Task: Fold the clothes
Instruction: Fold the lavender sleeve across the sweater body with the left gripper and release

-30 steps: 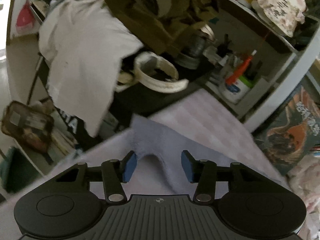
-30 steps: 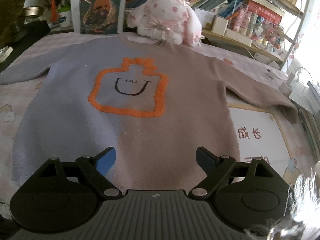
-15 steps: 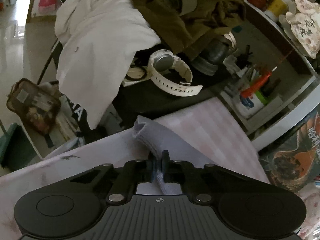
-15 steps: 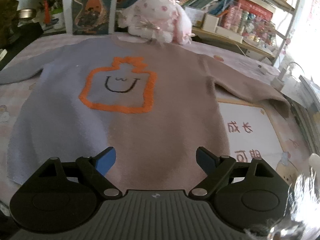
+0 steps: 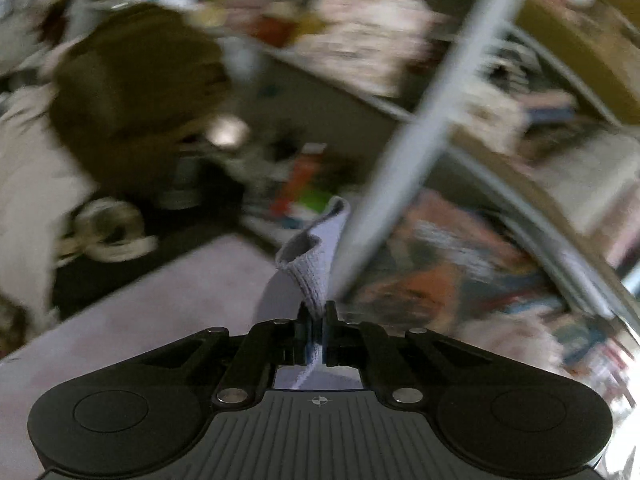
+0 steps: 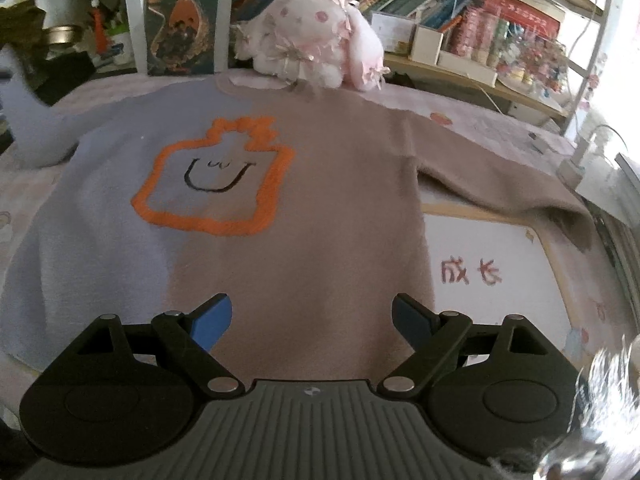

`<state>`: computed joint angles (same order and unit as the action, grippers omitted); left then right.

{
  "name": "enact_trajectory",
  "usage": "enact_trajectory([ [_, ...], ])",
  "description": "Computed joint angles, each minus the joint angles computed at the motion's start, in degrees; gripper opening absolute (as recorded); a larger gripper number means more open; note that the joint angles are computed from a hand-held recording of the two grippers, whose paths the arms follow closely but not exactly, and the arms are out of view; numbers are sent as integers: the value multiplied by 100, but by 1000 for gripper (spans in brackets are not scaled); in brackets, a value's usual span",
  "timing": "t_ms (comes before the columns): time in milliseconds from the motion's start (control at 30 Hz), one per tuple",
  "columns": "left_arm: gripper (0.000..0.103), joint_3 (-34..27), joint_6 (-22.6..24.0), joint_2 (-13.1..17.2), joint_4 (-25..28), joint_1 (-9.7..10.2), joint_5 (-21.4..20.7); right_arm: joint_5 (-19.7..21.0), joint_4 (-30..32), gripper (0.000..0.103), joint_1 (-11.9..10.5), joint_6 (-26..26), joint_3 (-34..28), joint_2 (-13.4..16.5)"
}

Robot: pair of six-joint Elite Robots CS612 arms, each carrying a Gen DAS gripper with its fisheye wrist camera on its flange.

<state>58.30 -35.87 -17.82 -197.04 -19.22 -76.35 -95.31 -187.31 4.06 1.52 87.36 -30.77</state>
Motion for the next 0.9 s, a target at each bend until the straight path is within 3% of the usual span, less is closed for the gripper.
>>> enact_trajectory([
  [100, 2, -365, 305, 94, 85, -186, -172, 269, -8, 87, -143, -224, 14, -5],
  [433, 2, -1568, 974, 620, 966, -763, -136, 1094, -92, 87, -598, -656, 154, -28],
  [900, 5, -2952, 1577, 1364, 2664, -1155, -7, 1559, 51, 87, -917, -1085, 287, -82],
])
